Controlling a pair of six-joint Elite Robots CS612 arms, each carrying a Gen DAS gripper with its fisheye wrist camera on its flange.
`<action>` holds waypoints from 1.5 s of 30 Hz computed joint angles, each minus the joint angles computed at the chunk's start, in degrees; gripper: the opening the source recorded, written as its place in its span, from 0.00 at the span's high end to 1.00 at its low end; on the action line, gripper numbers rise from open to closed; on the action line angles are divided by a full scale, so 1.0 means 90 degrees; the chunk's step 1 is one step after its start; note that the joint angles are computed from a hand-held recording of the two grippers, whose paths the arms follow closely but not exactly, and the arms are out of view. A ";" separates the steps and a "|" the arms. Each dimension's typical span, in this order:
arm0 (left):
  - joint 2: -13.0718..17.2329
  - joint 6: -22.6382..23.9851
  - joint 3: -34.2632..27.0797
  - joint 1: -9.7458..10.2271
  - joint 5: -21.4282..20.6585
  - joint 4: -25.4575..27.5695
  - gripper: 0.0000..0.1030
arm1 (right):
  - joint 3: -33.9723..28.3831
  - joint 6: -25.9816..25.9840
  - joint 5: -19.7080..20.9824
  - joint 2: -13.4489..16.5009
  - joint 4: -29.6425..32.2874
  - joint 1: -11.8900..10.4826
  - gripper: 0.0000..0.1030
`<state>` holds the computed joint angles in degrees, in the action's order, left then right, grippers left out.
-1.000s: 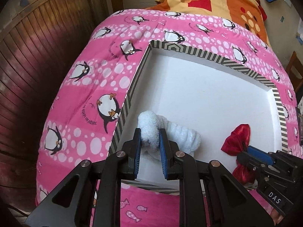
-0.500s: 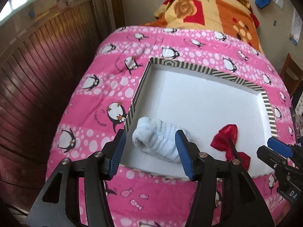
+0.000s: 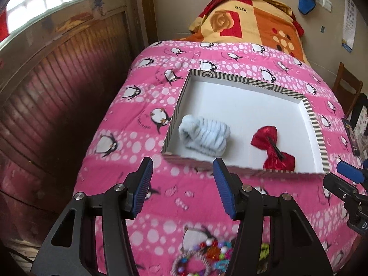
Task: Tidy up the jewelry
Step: 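Move both tools back over the remaining jewelry pile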
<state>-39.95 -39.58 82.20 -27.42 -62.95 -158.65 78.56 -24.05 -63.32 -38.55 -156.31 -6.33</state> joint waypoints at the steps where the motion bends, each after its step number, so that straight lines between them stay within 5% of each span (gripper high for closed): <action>1: -0.0038 0.0005 0.0089 -0.0009 -0.0018 -0.0085 0.48 | 0.0079 -0.0007 -0.0005 -0.0039 -0.0051 -0.0001 0.39; 16: -0.0524 -0.0084 0.1107 -0.0201 0.0007 -0.0690 0.48 | 0.1152 -0.0228 -0.0054 -0.0562 -0.0548 -0.0017 0.39; 35: -0.0696 -0.0038 0.1516 -0.0322 -0.0057 -0.1034 0.48 | 0.1626 -0.0268 -0.0174 -0.0791 -0.0790 -0.0122 0.39; 45: -0.0752 -0.0529 0.1694 -0.0097 -0.0794 -0.1086 0.48 | 0.1740 -0.0247 -0.0333 -0.0804 -0.0753 -0.0239 0.39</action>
